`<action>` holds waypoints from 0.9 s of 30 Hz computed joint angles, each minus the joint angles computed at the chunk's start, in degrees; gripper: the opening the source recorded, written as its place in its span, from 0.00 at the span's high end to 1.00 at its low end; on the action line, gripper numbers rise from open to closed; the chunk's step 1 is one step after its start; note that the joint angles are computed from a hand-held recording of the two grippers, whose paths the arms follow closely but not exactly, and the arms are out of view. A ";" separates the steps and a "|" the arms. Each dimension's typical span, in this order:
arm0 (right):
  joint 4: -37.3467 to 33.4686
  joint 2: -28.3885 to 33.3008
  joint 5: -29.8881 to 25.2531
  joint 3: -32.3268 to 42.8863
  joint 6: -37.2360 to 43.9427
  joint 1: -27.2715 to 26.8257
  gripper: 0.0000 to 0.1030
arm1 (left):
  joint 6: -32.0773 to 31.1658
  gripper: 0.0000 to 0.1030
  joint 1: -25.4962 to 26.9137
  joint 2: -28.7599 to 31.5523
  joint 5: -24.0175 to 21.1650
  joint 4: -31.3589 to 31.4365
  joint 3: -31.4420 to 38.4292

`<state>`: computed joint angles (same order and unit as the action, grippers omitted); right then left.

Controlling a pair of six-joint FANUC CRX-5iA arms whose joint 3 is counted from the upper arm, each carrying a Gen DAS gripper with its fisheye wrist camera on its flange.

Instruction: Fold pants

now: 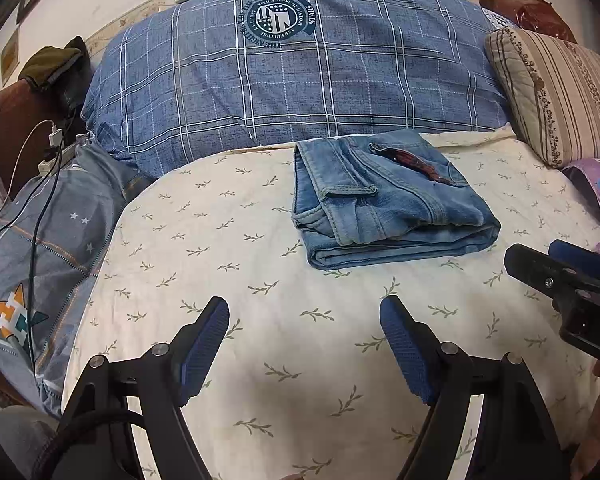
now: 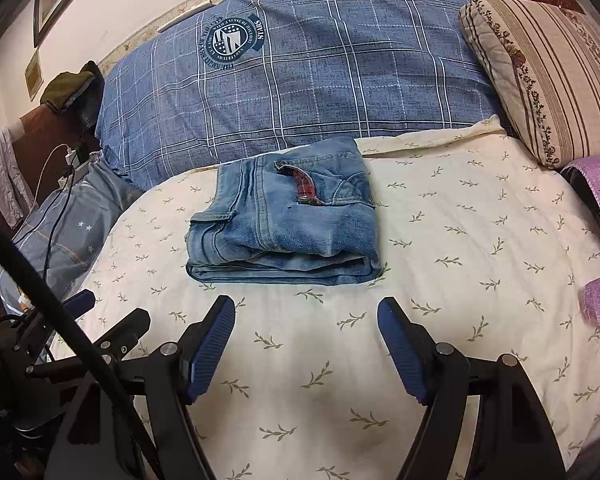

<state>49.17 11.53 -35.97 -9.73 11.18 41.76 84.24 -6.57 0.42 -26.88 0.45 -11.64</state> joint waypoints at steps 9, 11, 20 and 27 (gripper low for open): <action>0.14 0.00 0.16 -0.07 -0.14 -0.13 0.27 | -0.05 0.24 -0.02 0.05 -0.31 -0.10 0.18; 0.28 -0.02 0.19 -0.15 -0.39 -0.14 0.27 | 0.08 0.24 -0.05 0.05 -0.27 -0.27 0.22; 0.43 -0.04 0.12 -0.21 -0.50 -0.11 0.27 | -0.69 0.24 0.16 0.14 0.02 0.65 0.02; 0.35 0.05 -0.12 -0.22 -1.15 0.01 0.27 | -2.86 0.24 0.90 0.63 0.35 3.50 -0.34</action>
